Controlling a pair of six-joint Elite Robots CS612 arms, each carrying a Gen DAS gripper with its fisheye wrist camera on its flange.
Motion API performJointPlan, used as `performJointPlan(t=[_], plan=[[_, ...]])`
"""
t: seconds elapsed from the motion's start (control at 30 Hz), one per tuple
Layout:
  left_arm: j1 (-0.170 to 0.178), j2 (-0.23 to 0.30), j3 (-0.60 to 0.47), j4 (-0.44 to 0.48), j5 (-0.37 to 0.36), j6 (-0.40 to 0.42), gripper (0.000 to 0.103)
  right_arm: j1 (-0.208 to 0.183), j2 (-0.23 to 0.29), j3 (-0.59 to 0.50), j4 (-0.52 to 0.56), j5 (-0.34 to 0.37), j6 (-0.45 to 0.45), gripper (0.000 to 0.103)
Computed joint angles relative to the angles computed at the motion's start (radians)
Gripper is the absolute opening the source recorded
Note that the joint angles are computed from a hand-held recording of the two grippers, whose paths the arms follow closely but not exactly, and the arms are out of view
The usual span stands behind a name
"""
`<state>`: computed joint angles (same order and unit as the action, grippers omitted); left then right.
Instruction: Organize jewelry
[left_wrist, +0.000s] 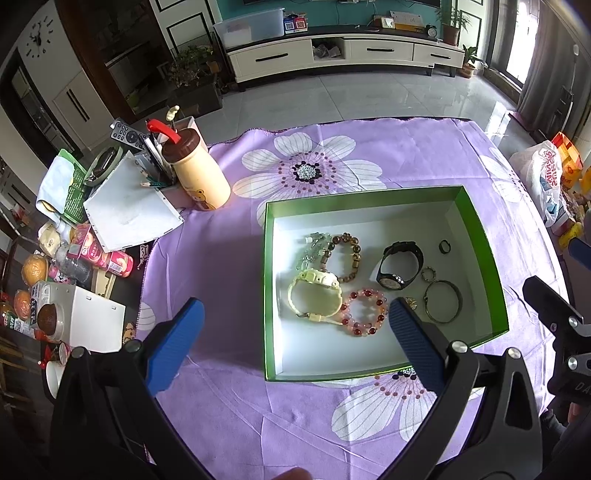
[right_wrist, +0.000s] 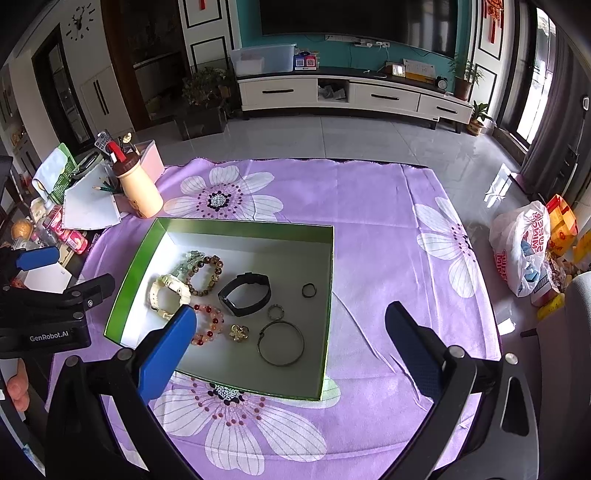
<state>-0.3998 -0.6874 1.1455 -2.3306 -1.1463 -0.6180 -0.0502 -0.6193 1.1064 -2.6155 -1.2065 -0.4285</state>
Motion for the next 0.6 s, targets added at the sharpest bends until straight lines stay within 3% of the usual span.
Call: performJointPlan(t=[0.6], plan=[[0.006, 0.012, -0.01, 0.003, -0.024, 0.006, 0.101, 0.004, 0.009, -0.008, 0.001, -0.016, -0.001, 0.102]])
